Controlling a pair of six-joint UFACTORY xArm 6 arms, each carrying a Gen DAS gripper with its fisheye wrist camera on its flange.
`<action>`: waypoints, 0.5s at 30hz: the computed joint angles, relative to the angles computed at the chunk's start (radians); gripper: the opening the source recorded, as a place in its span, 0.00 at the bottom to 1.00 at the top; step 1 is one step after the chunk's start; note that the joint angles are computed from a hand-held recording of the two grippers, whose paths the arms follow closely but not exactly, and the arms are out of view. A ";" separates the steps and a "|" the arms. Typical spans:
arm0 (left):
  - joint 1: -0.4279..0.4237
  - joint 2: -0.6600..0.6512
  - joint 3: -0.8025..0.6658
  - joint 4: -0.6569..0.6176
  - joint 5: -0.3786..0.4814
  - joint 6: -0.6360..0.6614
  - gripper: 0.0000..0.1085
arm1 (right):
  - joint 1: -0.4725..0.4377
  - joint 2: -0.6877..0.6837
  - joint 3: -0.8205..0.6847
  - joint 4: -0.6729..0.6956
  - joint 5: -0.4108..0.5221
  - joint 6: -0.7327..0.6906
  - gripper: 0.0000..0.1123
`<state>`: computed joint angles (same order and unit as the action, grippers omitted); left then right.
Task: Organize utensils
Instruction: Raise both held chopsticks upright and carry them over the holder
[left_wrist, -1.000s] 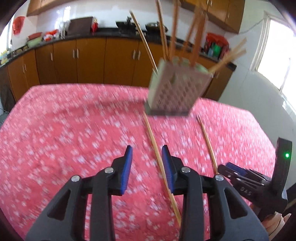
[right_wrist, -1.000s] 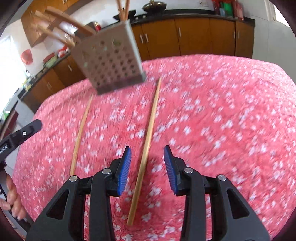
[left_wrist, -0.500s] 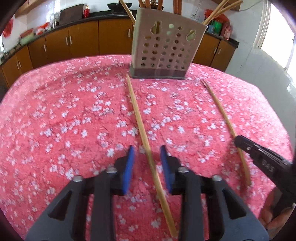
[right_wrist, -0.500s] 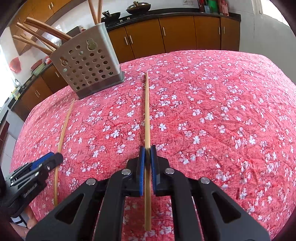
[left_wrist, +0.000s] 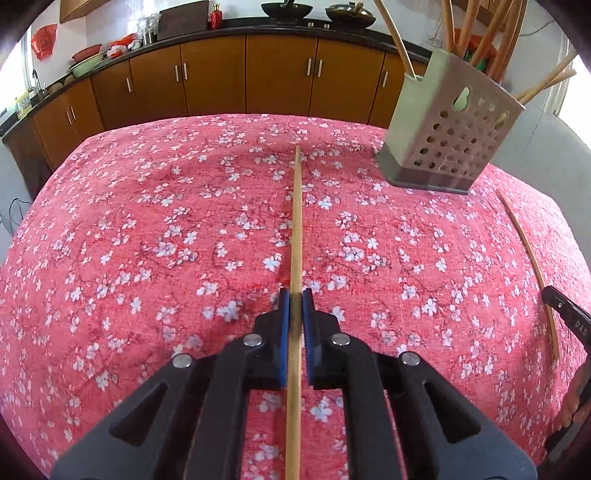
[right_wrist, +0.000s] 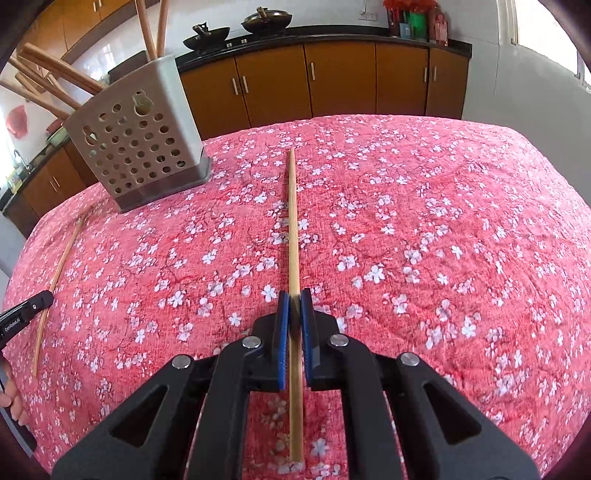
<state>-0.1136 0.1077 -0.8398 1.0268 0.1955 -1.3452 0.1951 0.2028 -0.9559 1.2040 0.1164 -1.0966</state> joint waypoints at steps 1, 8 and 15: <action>0.001 0.000 -0.002 0.076 -0.001 -0.070 0.09 | 0.005 0.001 0.000 0.023 -0.010 -0.026 0.07; 0.041 -0.023 0.030 0.200 -0.070 -0.205 0.10 | 0.004 0.000 -0.002 0.040 -0.001 -0.038 0.08; 0.048 -0.019 0.029 0.202 -0.078 -0.207 0.10 | 0.005 0.001 -0.003 0.042 -0.001 -0.038 0.08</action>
